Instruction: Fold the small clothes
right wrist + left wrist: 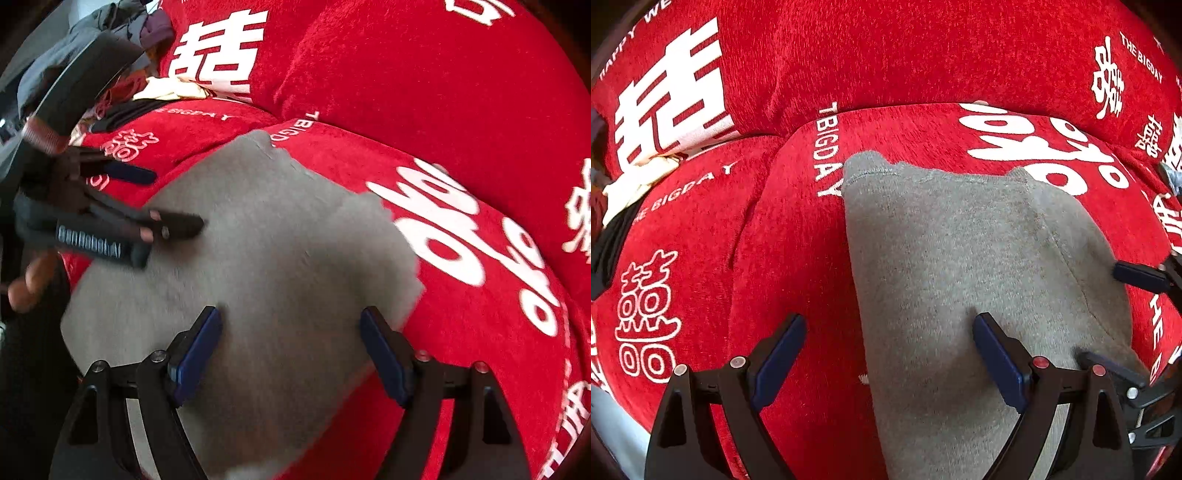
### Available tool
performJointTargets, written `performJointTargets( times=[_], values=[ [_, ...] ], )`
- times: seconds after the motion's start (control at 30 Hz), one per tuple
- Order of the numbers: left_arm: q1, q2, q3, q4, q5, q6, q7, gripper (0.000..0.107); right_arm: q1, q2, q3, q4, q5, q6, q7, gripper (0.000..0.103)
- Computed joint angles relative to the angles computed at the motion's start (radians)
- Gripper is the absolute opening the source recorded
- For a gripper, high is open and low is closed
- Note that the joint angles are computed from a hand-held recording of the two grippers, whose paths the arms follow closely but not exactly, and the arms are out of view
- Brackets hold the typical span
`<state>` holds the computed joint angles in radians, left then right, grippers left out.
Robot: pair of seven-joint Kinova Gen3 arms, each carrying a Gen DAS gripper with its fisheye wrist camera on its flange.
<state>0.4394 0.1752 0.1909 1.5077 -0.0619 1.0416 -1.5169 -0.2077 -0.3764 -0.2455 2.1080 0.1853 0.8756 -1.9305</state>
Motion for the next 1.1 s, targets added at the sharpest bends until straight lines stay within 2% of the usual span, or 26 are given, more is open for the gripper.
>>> performJointTargets(
  times=[0.1,0.2,0.3,0.4,0.5,0.6,0.67,0.87,1.0,1.1],
  values=[
    [0.006,-0.044,0.003,0.021,-0.017,-0.003,-0.004,0.093,0.009,-0.043,-0.078,-0.027,0.036,0.07,-0.056,0.081],
    [-0.031,-0.12,0.004,0.07,0.059,-0.021,-0.079,0.093,-0.024,-0.091,-0.121,-0.042,0.03,0.07,-0.061,0.081],
    [-0.047,-0.155,0.009,0.109,0.09,-0.023,-0.107,0.093,-0.047,-0.069,-0.162,-0.053,0.023,0.052,-0.055,0.081],
    [-0.041,-0.166,0.023,0.157,0.059,-0.03,-0.093,0.093,-0.039,-0.009,-0.229,-0.045,0.063,0.042,-0.108,0.081],
    [-0.057,-0.183,0.014,0.204,0.098,-0.049,-0.113,0.093,-0.061,0.021,-0.238,-0.005,0.089,0.03,-0.168,0.08],
    [-0.074,-0.194,0.006,0.224,0.135,-0.062,-0.137,0.094,-0.09,-0.015,-0.227,0.037,0.102,0.014,-0.204,0.08],
    [-0.079,-0.199,0.007,0.233,0.135,-0.067,-0.137,0.097,-0.1,-0.029,-0.234,0.045,0.106,0.028,-0.219,0.08],
    [-0.095,-0.223,0.002,0.256,0.16,-0.064,-0.162,0.097,-0.105,-0.048,-0.3,0.059,0.13,0.07,-0.29,0.08],
    [-0.103,-0.279,-0.007,0.274,0.176,-0.05,-0.194,0.097,-0.117,-0.048,-0.341,0.013,0.138,0.148,-0.331,0.08],
    [-0.117,-0.297,-0.023,0.297,0.213,-0.041,-0.234,0.097,-0.166,-0.093,-0.303,0.016,0.095,0.11,-0.319,0.081]
  ],
)
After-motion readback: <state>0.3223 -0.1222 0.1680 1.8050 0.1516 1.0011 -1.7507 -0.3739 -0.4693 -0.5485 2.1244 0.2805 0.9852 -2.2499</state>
